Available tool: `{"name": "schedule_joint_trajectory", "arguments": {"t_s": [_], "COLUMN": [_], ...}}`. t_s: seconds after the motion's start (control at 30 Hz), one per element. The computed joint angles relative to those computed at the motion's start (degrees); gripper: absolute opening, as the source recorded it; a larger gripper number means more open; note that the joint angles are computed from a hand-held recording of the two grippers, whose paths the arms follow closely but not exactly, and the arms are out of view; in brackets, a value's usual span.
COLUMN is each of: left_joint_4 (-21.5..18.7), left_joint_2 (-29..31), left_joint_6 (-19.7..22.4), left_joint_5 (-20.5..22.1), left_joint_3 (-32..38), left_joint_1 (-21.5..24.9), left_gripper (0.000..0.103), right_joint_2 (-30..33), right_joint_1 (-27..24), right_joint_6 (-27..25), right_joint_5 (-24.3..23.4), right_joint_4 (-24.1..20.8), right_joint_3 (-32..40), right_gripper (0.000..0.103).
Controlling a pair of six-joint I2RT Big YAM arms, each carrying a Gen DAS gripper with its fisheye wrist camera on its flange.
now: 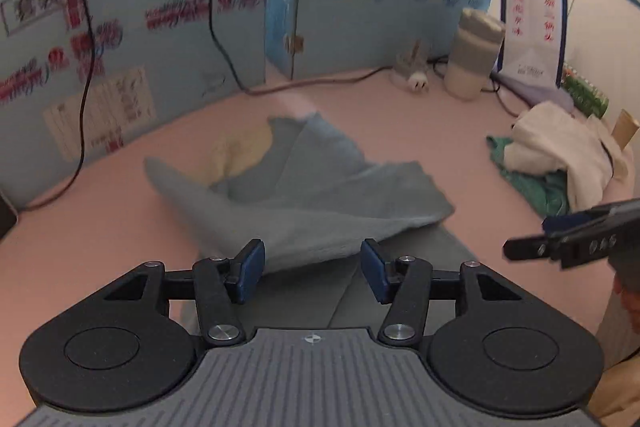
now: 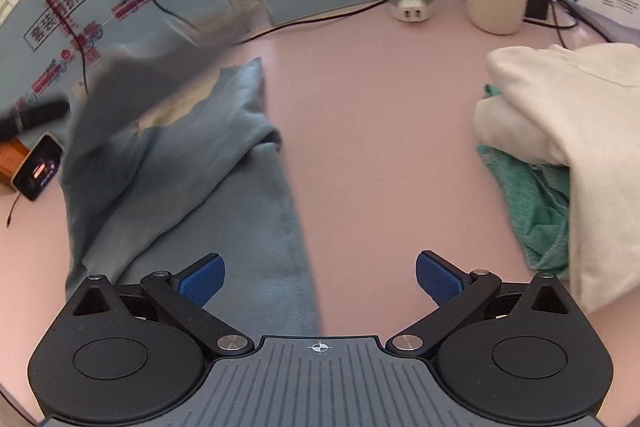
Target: Fold clothes
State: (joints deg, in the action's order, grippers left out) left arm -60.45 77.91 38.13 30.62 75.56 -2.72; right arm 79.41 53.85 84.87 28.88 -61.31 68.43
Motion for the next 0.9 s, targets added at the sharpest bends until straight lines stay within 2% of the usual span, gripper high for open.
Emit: {"name": "schedule_joint_trajectory", "arguments": {"t_s": [0.07,0.17,0.27,0.4,0.5,0.7,0.8,0.9], "left_joint_4": [-0.2,-0.4,-0.9,6.6,10.5,15.6,18.1,21.3], "left_joint_2": [-0.8,-1.1,-0.7,-1.7,-0.8,0.3,0.6,0.7], "left_joint_6": [-0.2,-2.1,-5.8,-11.8,-15.4,-17.8,-21.0,-24.8], "left_joint_5": [-2.6,-3.9,0.1,4.6,4.4,4.7,6.7,9.6], "left_joint_3": [-2.1,-3.7,-4.2,-7.5,-8.3,-9.4,-9.9,-10.8], "left_joint_1": [1.7,4.1,5.8,5.1,2.9,1.4,2.0,2.4], "left_gripper": [0.052,0.056,0.057,0.071,0.072,0.072,0.073,0.075], "right_joint_2": [-0.6,-1.1,-0.6,0.9,1.7,-0.1,1.1,6.5], "right_joint_1": [0.5,0.9,0.2,-1.1,-1.8,-6.6,-10.3,-13.3], "right_joint_6": [1.9,2.9,0.4,-6.2,-11.9,-23.7,-31.2,-39.5], "right_joint_5": [0.7,1.0,0.6,-0.2,-0.3,-3.1,-7.7,-13.6], "right_joint_4": [-1.5,-2.3,-1.4,1.3,4.6,16.9,23.3,24.6], "right_joint_3": [-0.3,-0.5,0.3,2.3,3.7,4.5,7.5,14.9], "right_gripper": [0.103,0.103,0.103,0.103,0.103,0.103,0.102,0.094]}}
